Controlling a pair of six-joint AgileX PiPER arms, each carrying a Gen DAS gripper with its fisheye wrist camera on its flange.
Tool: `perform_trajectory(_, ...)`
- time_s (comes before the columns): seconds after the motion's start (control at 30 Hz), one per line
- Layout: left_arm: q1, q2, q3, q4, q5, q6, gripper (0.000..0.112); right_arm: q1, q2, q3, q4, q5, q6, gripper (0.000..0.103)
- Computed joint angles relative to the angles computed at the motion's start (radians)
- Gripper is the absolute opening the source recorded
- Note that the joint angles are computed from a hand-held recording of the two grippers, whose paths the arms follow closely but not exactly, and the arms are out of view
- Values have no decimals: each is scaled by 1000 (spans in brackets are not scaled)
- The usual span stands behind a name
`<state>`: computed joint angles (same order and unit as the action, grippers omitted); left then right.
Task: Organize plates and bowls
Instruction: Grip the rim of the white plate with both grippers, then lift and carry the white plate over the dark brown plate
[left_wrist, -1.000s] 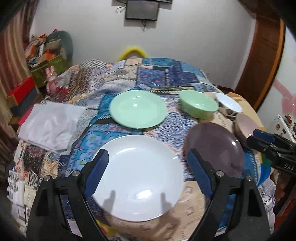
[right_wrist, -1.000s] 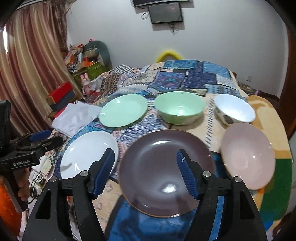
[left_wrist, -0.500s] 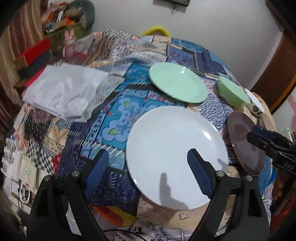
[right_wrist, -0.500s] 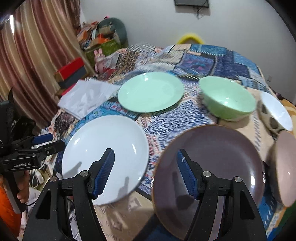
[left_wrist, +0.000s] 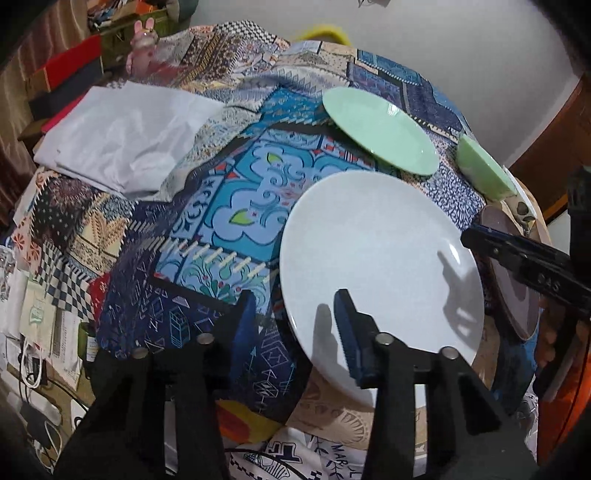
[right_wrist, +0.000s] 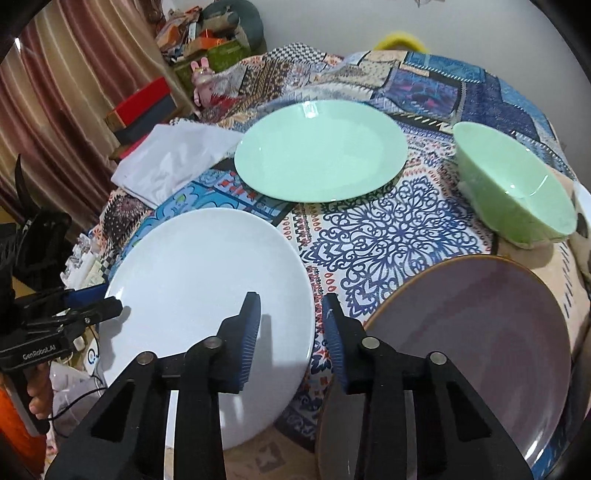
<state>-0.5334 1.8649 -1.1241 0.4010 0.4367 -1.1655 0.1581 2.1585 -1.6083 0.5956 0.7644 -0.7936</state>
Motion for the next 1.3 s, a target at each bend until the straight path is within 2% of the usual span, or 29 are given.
perform_trajectory(0.1,7,9,1,-50,-15,48,35,10,25,-34,-31,28,19,28)
perform_trajectory(0.3,10,6,13,-101,-45,96,34,25,55,-78,-83,57,49,27)
perform_trajectory(0.57,-3,28,-7,-140,-49,141,34,28,70,-96,-101,71,47,27)
perform_trajectory(0.73,-36,41,-37,-47,4,62,34,22,63,-84,-73,61,36,27)
perform_trajectory(0.9,-23,34,-32,-75,-4,74,34,14,43,-49,-40,41,21,26)
perform_trajectory(1.3,-36,3,-43,-12,21,-2,34,-14,-16,15,42,14,-31,26)
